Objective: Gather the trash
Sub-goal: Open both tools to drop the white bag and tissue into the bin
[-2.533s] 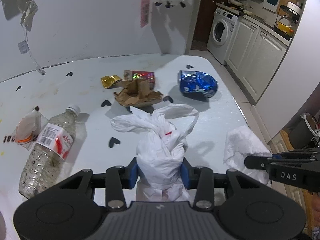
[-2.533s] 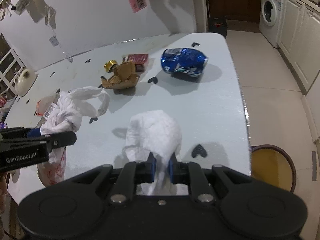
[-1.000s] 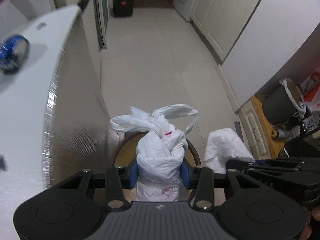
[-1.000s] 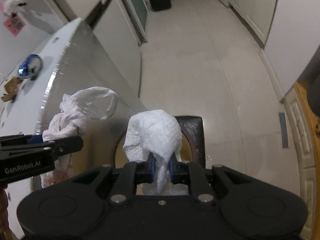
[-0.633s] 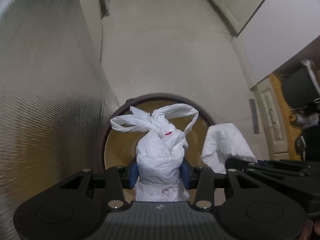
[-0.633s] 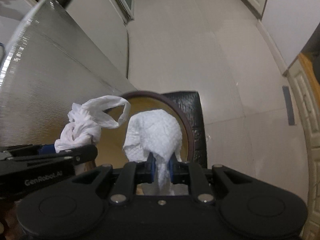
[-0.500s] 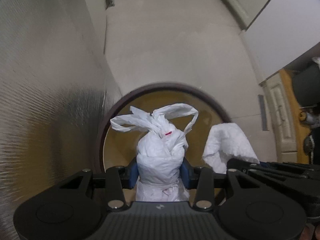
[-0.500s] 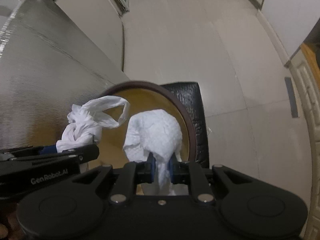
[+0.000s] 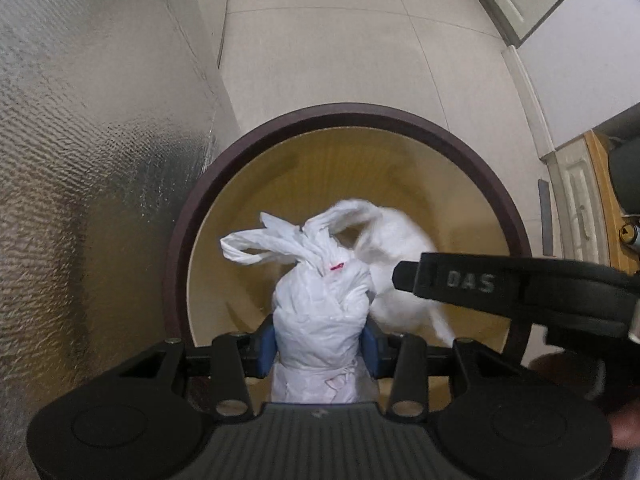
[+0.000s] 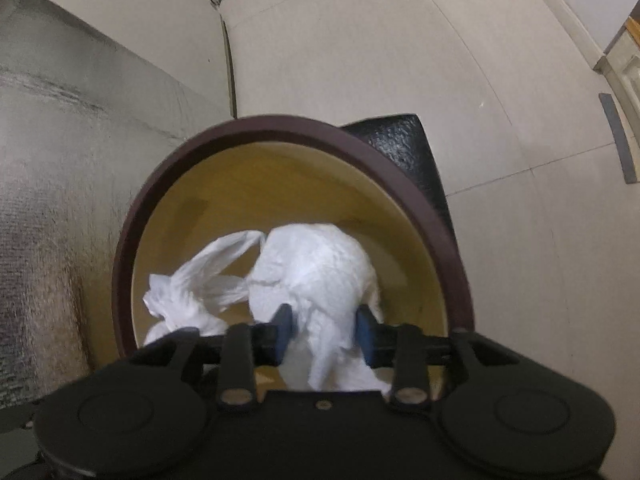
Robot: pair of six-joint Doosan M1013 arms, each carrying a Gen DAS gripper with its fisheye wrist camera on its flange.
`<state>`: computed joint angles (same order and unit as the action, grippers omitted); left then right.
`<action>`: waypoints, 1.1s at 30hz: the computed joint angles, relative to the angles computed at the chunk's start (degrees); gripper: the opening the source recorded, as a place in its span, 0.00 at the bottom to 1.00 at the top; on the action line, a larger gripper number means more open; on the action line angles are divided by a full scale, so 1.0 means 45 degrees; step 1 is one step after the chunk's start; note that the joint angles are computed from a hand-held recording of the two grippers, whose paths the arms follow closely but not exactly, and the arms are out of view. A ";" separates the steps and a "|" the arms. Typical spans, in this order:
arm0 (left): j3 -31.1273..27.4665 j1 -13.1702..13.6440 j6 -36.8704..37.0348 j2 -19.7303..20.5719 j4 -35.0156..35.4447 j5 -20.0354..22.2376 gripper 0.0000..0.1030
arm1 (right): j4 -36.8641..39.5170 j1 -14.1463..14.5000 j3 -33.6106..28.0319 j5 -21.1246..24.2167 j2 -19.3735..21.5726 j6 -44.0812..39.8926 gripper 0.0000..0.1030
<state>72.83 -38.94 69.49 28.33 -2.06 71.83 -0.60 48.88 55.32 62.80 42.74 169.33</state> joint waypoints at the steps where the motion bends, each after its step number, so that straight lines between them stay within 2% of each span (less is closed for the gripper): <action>1: 0.0013 0.0029 -0.0004 0.0015 -0.0066 -0.0093 0.42 | -0.0112 0.0018 0.0061 -0.0139 -0.0045 0.0063 0.46; 5: 0.0032 0.0067 0.0148 0.0036 -0.0086 -0.0437 0.42 | -0.0497 0.0031 0.0279 -0.0176 -0.0289 0.0398 0.51; 8: -0.0082 0.0128 0.0566 0.0154 -0.0402 -0.0405 0.48 | -0.0722 0.0053 0.0589 -0.0317 -0.0567 0.0673 0.53; 10: -0.0141 0.0101 0.0755 0.0194 -0.0359 -0.0216 0.67 | -0.0792 0.0088 0.0749 -0.0314 -0.0743 0.0747 0.54; 13: -0.0132 -0.0006 0.0887 0.0200 -0.0230 -0.0050 0.77 | -0.0893 0.0145 0.1057 -0.0371 -0.1016 0.0963 0.54; 16: 0.0001 -0.0012 0.0999 0.0076 -0.0340 0.0024 0.78 | -0.0679 0.0141 0.1306 -0.0633 -0.1170 0.0867 0.54; 23: 0.0303 -0.0015 0.0807 -0.0293 -0.0103 0.0189 0.79 | -0.0586 0.0186 0.1156 -0.0435 -0.1108 0.0375 0.54; 26: 0.0355 -0.0036 0.0728 -0.0474 0.0044 0.0273 0.83 | -0.0635 0.0225 0.1112 -0.0345 -0.1186 0.0199 0.55; 30: 0.0390 -0.0005 0.0602 -0.0775 0.0171 0.0386 0.85 | -0.0883 0.0296 0.0968 -0.0116 -0.1301 0.0061 0.60; 33: 0.0307 -0.0020 0.0452 -0.0932 0.0344 0.0440 0.89 | -0.1108 0.0372 0.0863 0.0094 -0.1430 -0.0050 0.66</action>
